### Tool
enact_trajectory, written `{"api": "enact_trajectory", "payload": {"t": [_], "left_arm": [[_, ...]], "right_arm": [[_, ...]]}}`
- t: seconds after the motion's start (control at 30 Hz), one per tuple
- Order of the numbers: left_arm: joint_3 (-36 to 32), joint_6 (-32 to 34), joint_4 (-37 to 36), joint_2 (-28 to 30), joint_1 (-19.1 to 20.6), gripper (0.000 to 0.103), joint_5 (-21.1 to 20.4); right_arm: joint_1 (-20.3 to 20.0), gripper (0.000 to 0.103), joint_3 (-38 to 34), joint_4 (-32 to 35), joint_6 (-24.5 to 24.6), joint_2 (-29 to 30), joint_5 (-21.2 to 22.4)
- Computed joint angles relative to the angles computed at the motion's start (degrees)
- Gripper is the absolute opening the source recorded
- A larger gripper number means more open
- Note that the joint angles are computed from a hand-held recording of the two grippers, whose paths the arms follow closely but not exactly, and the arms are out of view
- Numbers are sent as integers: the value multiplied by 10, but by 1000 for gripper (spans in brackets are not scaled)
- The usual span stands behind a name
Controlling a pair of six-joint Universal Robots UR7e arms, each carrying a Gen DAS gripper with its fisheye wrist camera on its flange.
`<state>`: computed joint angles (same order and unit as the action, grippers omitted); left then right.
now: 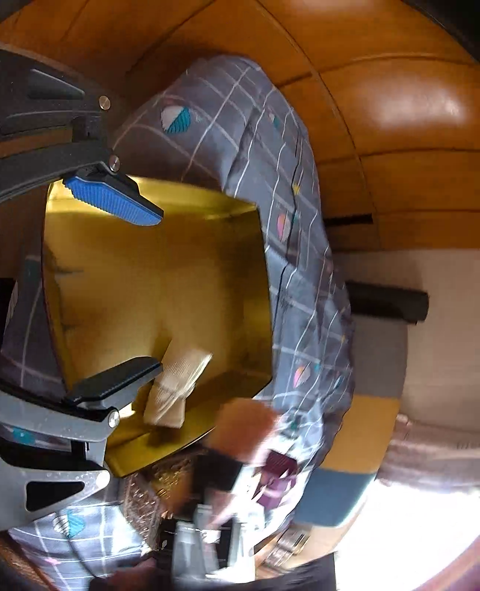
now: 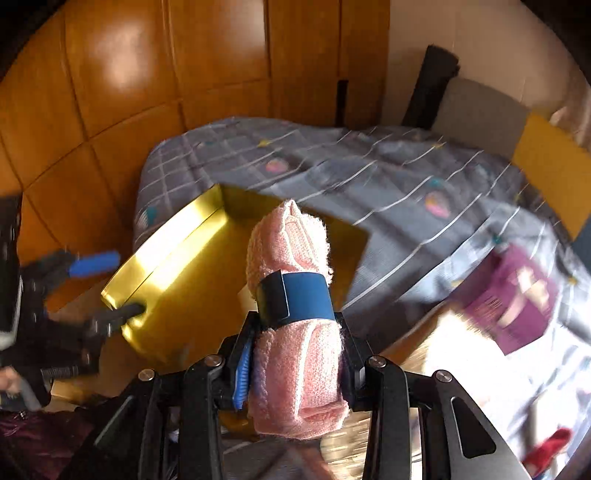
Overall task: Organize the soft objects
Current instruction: 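Lift the pink towel with blue band into the gold tray, open right gripper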
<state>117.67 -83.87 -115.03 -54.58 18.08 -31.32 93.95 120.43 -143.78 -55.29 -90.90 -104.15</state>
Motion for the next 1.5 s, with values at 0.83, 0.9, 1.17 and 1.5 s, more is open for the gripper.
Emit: {"api": "enact_trajectory", "payload": {"t": [0.83, 0.9, 1.17, 1.5], "left_arm": [[-30, -49, 118, 0, -24, 75, 34], [-31, -49, 120, 0, -24, 75, 33], [-34, -47, 122, 3, -25, 75, 32], [-38, -40, 124, 7, -28, 75, 33]], "right_arm": [[-2, 40, 80, -75, 0, 38, -14], [-4, 40, 81, -83, 1, 41, -13], [-8, 53, 87, -113, 1, 35, -3], [-12, 74, 101, -148, 9, -4, 18]]}}
